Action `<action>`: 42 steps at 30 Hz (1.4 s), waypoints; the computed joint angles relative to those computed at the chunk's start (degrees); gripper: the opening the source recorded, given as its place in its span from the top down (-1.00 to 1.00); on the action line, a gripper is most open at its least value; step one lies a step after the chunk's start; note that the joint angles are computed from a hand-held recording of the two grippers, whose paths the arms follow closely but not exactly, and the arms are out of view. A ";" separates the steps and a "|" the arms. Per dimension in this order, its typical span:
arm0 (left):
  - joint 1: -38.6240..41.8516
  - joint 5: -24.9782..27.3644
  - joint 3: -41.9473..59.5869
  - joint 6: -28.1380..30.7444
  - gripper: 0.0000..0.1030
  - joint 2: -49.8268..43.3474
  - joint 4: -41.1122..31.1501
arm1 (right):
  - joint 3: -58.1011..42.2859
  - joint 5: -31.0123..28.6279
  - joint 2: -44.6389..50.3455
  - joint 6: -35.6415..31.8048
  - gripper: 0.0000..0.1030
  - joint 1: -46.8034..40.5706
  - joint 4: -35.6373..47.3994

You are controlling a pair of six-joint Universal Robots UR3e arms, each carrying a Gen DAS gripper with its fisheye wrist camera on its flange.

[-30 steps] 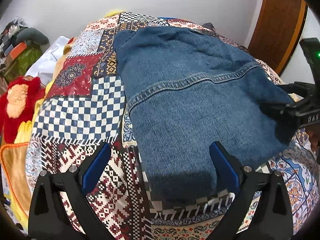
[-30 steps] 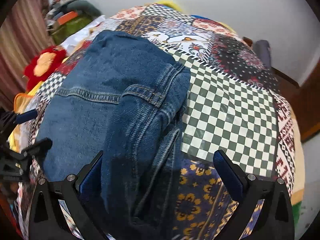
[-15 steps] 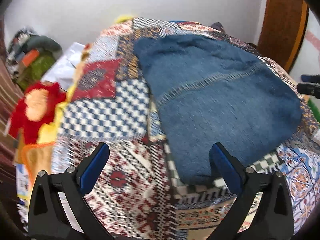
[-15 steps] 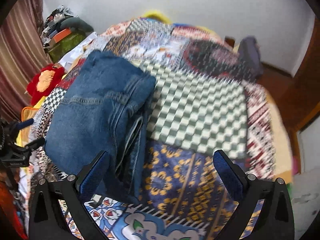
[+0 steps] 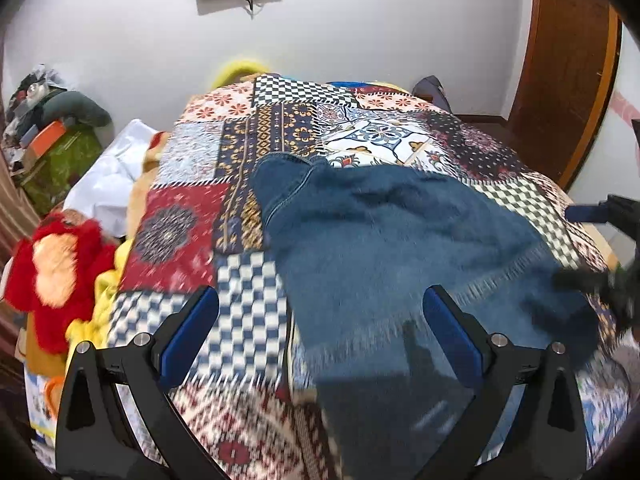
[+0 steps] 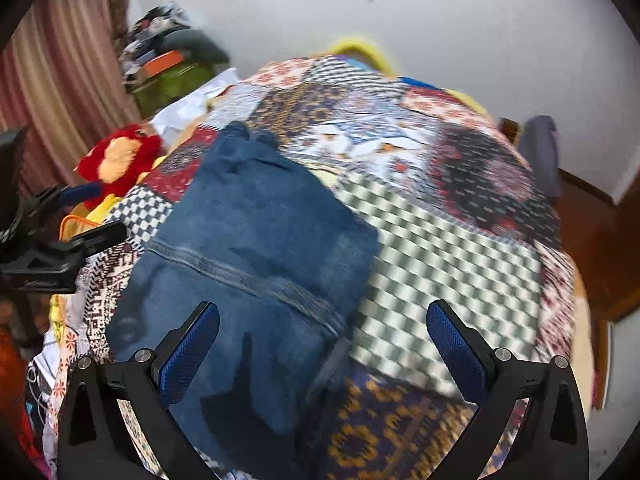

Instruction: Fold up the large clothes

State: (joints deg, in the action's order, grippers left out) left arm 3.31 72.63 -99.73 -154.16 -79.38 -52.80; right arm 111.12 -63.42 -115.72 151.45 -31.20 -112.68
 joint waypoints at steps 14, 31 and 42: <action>-7.12 8.35 25.98 -8.75 -1.00 -33.01 3.27 | -14.84 -3.51 34.30 7.99 -0.99 6.08 -16.34; 2.38 1.09 7.95 -2.47 -1.00 -5.80 -4.23 | -9.76 6.70 12.85 1.26 -0.99 -3.44 4.42; 14.48 -14.30 1.06 6.72 -1.00 -0.87 -29.38 | -0.83 7.53 3.83 -11.12 -0.99 -12.35 26.16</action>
State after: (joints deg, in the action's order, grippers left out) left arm 17.79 58.34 -98.67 -147.44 -80.25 -82.18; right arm 110.30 -55.89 -111.89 140.33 -43.55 -86.52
